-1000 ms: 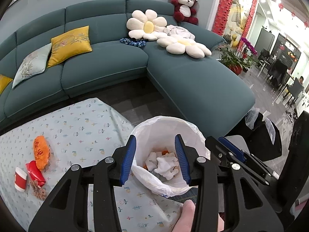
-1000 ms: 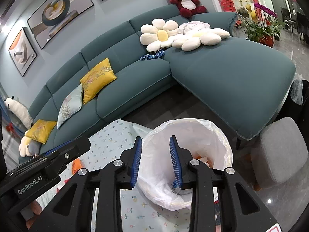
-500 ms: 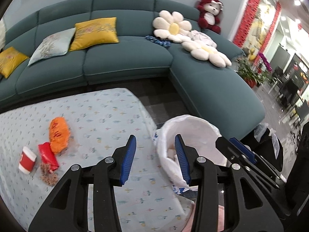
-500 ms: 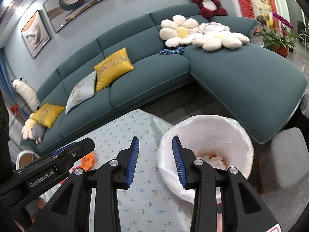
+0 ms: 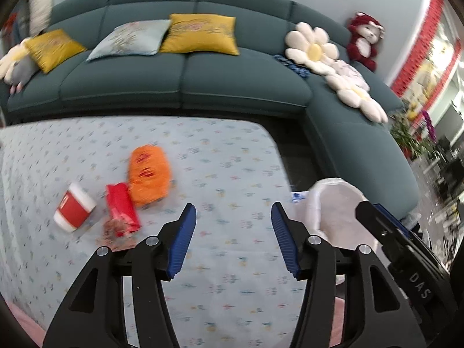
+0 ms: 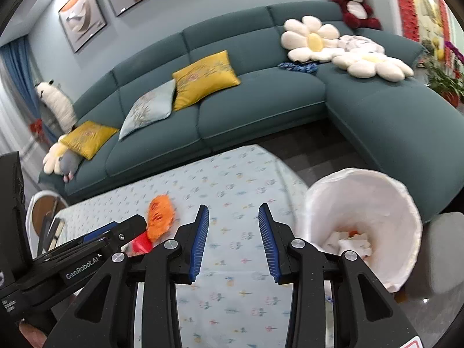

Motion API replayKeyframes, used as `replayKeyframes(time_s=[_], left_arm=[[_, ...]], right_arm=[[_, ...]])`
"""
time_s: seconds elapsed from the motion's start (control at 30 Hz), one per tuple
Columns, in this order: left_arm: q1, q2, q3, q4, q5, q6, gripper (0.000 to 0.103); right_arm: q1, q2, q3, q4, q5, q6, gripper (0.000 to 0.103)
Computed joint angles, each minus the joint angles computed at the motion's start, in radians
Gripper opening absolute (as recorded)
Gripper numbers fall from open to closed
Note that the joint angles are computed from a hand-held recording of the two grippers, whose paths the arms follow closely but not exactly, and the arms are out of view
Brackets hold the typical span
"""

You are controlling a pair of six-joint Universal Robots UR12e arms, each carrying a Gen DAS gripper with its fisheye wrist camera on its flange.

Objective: Collect trash
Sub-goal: 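Move both open tools back over the red cup and scrunchie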

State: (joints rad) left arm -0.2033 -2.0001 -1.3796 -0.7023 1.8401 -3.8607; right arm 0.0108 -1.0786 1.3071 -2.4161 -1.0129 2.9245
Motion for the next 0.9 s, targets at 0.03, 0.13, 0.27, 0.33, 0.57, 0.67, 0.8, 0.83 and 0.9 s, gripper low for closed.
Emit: replayKeyframes(time_s=[0.03,0.13,0.27,0.33,0.57,0.67,0.8,0.83,0.9], left_arm=[[0.005,0.009,-0.015,-0.001,0.001,-0.012,0.052],[0.024,0.040,-0.070,-0.006,0.004,-0.049,0.052],[0.049,0.081,-0.143,-0.012,0.006,-0.099,0.052],[0.064,0.101,-0.180,-0.014,0.004,-0.118,0.053],[0.110,0.161,-0.291,-0.017,0.011,-0.106,0.069],[0.126,0.173,-0.321,-0.011,0.016,-0.061,0.079],[0.155,0.181,-0.353,-0.010,0.017,0.049,0.083],[0.162,0.181,-0.358,-0.006,0.009,0.069,0.084],[0.181,0.181,-0.370,0.005,-0.012,0.110,0.086]], right_arm=[[0.006,-0.001,0.002,0.006,0.000,-0.009,0.035],[0.027,-0.004,0.009,0.030,0.000,-0.040,0.035],[0.059,-0.009,0.021,0.070,-0.002,-0.092,0.035],[0.075,-0.011,0.027,0.092,-0.002,-0.117,0.035],[0.128,-0.013,0.050,0.170,-0.019,-0.191,0.035],[0.150,-0.006,0.051,0.204,-0.034,-0.217,0.035],[0.175,0.012,0.045,0.236,-0.061,-0.237,0.040],[0.183,0.019,0.040,0.251,-0.064,-0.238,0.040],[0.195,0.029,0.035,0.267,-0.074,-0.239,0.040]])
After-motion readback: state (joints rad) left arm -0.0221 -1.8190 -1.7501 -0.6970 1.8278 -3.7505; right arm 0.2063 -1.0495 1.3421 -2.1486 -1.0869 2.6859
